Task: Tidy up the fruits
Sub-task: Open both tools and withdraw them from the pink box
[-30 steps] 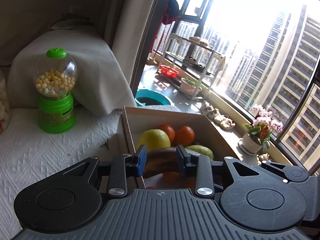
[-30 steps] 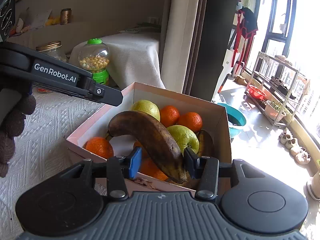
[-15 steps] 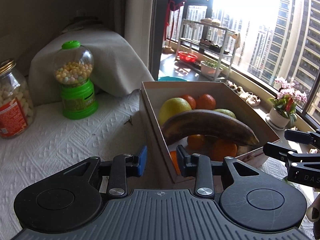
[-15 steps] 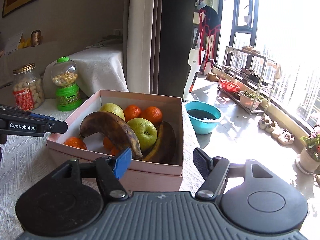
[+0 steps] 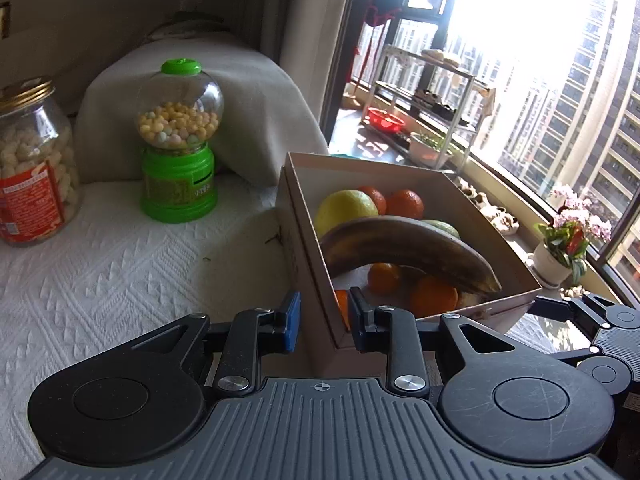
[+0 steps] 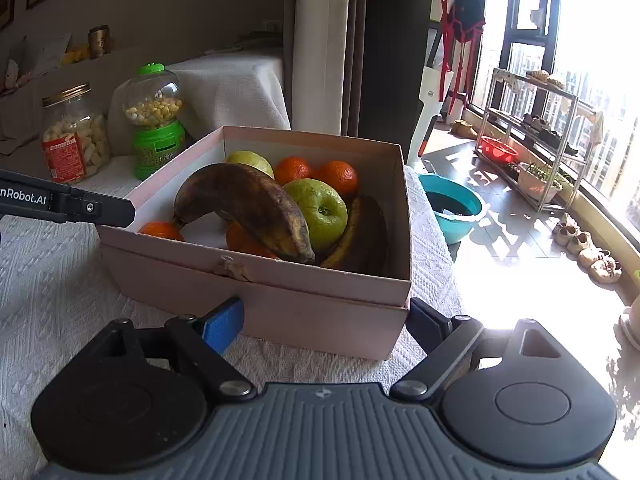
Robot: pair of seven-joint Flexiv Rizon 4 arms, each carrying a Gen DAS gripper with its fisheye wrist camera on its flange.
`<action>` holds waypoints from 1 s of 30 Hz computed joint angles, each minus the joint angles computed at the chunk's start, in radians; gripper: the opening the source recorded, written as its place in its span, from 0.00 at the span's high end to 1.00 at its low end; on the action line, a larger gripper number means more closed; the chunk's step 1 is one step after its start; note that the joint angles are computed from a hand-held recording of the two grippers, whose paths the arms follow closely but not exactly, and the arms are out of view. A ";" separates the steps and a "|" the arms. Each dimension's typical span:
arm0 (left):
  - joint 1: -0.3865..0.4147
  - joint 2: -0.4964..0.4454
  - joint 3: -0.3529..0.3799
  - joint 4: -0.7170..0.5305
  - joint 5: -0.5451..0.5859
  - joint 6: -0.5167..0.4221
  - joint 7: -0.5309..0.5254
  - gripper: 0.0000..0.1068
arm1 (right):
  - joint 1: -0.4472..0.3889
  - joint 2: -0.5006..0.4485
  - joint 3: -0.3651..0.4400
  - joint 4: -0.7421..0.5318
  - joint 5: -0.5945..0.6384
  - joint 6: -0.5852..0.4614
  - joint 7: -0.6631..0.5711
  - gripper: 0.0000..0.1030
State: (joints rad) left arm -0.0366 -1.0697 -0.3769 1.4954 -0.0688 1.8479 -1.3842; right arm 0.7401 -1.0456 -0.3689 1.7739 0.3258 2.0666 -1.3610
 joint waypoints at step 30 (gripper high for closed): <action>-0.363 0.035 0.360 0.286 -0.318 0.346 -0.022 0.42 | 0.230 -0.004 -0.126 0.132 0.018 -0.106 0.287 0.00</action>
State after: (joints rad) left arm -0.3993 -1.0347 -0.0173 1.7814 -0.3865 2.1942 -1.4062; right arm 0.9703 -1.0495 -0.4950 1.9054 0.3441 1.9610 -1.0737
